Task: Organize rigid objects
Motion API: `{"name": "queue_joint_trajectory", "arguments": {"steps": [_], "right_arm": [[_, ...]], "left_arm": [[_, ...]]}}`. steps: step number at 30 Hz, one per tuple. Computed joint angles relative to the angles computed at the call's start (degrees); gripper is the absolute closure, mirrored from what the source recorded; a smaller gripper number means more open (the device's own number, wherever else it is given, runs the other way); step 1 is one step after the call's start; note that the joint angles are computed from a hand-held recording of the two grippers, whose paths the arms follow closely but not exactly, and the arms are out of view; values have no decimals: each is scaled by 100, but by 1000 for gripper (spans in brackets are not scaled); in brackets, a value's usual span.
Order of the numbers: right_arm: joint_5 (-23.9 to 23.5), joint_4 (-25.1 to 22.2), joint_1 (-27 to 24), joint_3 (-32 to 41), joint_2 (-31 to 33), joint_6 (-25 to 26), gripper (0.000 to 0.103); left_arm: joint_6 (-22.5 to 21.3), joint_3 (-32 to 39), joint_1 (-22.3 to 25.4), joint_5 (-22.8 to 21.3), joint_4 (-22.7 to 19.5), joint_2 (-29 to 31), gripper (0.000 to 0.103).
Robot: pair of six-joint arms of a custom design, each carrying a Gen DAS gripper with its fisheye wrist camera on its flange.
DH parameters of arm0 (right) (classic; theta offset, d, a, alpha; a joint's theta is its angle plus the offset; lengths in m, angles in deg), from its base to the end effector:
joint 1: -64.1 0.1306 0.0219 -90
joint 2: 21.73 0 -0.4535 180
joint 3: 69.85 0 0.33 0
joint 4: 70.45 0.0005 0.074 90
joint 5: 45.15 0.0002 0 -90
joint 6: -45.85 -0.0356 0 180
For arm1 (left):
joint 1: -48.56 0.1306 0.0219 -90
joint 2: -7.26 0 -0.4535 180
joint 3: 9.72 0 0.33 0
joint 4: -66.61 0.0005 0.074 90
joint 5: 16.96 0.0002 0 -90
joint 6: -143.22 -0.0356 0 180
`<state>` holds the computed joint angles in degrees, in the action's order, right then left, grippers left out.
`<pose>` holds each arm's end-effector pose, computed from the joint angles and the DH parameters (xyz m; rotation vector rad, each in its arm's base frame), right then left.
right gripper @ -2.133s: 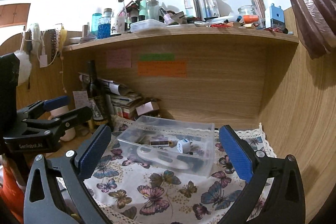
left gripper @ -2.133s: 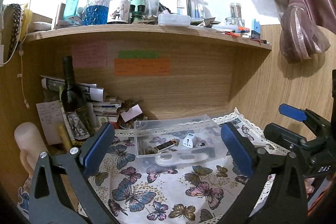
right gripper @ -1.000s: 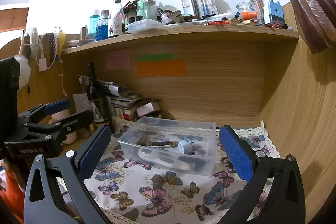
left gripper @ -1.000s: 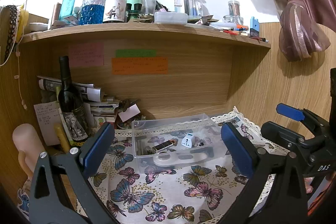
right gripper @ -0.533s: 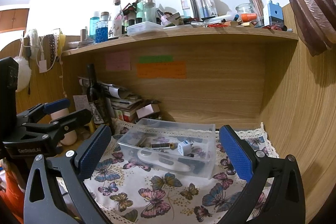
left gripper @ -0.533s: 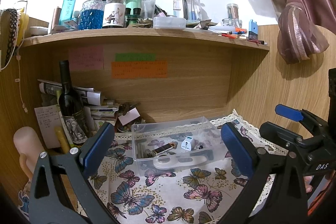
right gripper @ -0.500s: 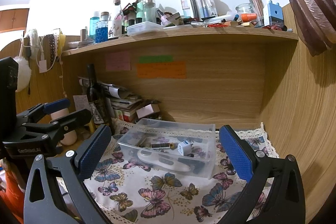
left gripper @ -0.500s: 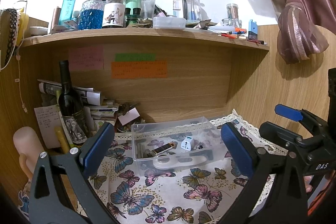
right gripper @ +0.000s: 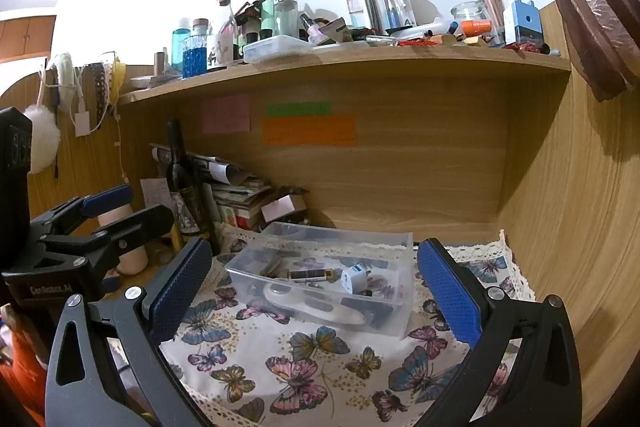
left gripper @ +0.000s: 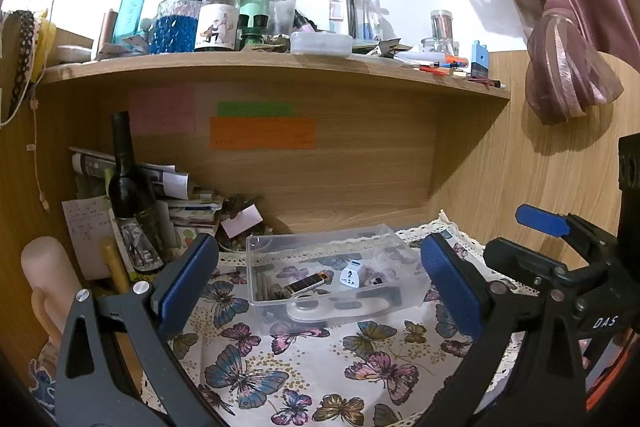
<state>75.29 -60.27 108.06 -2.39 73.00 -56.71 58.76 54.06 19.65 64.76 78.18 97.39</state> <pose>0.3387 0.3009 0.4004 -0.1385 1.8262 0.1978 0.3736 -0.2010 0.4096 0.2711 1.8157 -0.2914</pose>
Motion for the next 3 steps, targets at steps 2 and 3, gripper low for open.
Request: {"name": "queue_joint_trajectory", "arguments": {"steps": [2, 3], "right_arm": [[-16, 5, -7, -5, 10, -4, 0], [-22, 2, -9, -1, 16, -14, 0]], "left_arm": [[-3, 21, 16, 45, -43, 12, 0], [-2, 33, 16, 26, -61, 21, 0]]}}
